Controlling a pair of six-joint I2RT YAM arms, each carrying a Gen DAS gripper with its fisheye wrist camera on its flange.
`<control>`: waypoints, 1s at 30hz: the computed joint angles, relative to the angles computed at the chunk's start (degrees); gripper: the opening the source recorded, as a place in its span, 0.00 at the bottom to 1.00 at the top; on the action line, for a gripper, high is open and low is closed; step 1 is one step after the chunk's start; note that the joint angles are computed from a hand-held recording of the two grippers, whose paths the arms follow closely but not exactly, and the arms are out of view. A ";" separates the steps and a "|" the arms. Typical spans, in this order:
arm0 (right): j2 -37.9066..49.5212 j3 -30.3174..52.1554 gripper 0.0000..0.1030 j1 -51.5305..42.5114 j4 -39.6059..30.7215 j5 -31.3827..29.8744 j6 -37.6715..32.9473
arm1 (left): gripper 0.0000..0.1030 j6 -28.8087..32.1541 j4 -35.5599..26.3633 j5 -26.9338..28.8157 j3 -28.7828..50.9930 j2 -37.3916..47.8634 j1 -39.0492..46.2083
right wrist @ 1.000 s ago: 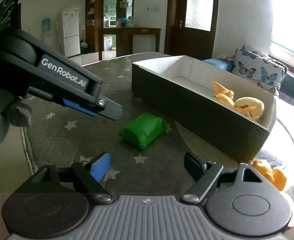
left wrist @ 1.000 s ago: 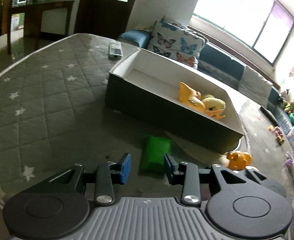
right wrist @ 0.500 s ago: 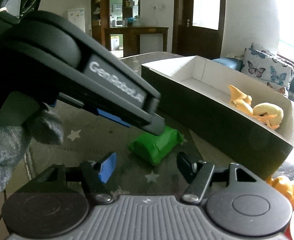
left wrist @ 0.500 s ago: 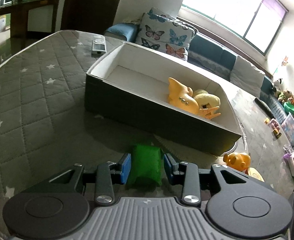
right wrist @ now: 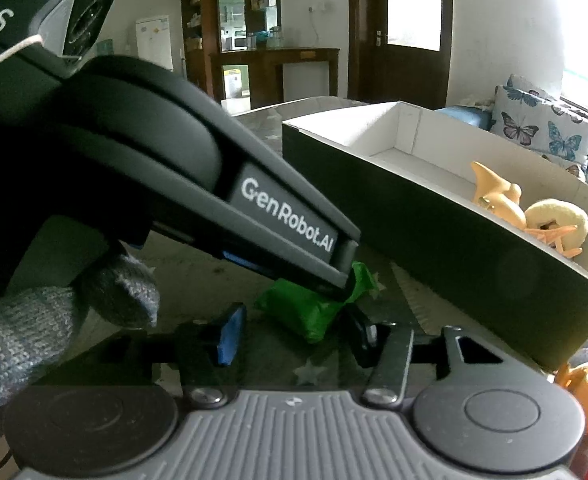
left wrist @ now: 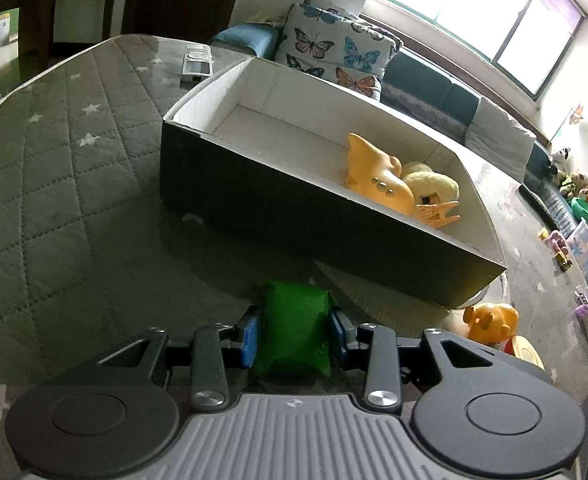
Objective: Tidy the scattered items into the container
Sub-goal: 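Grasp the green block with the left gripper and carry it over the box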
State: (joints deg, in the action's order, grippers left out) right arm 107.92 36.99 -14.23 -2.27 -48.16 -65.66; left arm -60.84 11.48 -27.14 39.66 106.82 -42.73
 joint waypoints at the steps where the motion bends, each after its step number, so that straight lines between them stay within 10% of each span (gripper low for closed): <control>1: 0.14 0.10 0.47 -0.11 0.12 -0.13 0.18 | 0.36 0.07 -0.03 -0.07 0.08 0.06 -0.03; 18: -7.84 1.48 0.36 -8.89 -9.91 -7.75 -7.76 | 0.31 0.39 -4.88 -4.75 2.88 -6.67 -4.42; 30: -4.66 12.56 0.36 -7.55 -1.23 -6.48 6.77 | 0.31 11.27 -3.06 0.98 18.20 0.86 2.19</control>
